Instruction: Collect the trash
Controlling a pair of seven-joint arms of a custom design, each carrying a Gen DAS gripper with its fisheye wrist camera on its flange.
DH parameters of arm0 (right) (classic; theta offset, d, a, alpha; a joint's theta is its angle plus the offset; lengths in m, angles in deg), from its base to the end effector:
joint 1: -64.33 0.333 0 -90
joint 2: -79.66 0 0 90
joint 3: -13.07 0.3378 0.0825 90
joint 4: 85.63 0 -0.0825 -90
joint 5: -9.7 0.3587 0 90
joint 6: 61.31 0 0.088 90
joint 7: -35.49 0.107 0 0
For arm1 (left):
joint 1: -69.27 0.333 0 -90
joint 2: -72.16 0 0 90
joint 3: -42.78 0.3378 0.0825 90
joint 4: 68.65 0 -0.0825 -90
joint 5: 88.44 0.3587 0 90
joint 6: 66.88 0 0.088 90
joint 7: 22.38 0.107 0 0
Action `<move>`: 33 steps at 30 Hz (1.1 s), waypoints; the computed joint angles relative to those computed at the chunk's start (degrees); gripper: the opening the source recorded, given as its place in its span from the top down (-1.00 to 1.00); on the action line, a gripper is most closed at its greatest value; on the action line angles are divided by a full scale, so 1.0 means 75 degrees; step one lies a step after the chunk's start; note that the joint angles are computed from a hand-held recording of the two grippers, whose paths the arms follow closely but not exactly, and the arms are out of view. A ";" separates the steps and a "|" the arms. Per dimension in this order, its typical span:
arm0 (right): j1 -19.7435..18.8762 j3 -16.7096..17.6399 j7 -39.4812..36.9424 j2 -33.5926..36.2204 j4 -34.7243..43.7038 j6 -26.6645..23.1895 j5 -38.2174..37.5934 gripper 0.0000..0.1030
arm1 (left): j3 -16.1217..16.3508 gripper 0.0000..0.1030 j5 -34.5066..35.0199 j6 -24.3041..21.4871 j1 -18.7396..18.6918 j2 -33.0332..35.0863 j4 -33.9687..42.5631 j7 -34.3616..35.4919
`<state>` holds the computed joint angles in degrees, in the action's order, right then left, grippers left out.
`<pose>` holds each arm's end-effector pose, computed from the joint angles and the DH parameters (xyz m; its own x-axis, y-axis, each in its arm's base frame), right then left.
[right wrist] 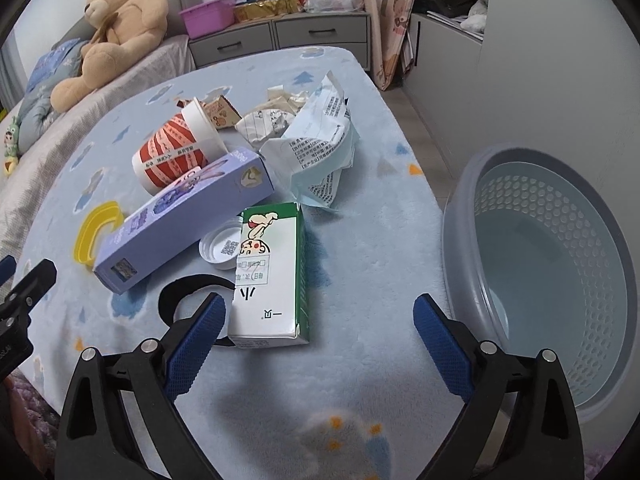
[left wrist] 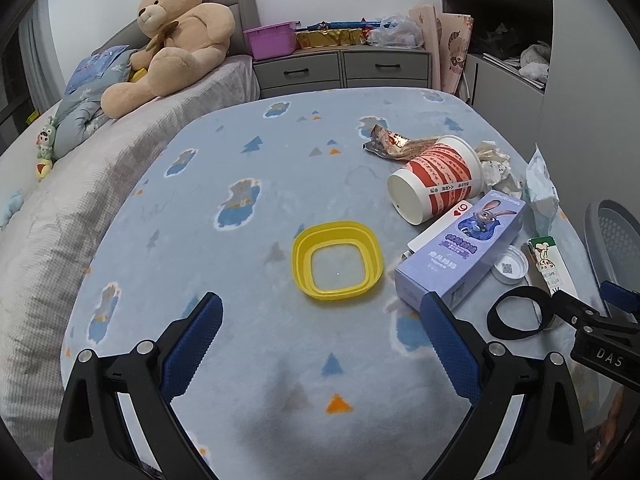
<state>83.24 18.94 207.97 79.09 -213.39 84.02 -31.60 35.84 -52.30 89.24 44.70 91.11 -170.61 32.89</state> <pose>0.4779 0.2291 0.4439 -0.4299 -0.8995 -0.0776 -0.7395 0.4001 -0.5413 0.5628 -0.3593 0.4717 -0.3636 -0.9217 -0.1348 -0.6794 0.3614 -0.6386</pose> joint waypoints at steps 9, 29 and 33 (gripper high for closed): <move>-0.0027 -0.0002 0.0214 -0.0071 -0.0036 -0.0206 -0.0209 -0.72 | -0.0042 -0.84 -0.0111 0.0071 0.0002 -0.0009 -0.0025 0.0118; -0.0043 -0.0199 -0.0514 0.0161 0.0019 0.0786 0.0432 0.28 | -0.0063 -0.84 -0.0118 0.0164 -0.0038 -0.0058 -0.0105 0.0200; -0.0087 -0.0132 -0.0555 -0.0001 -0.0190 0.1211 0.0478 0.28 | -0.0095 -0.84 -0.0149 0.0287 -0.0041 -0.0108 -0.0183 0.0278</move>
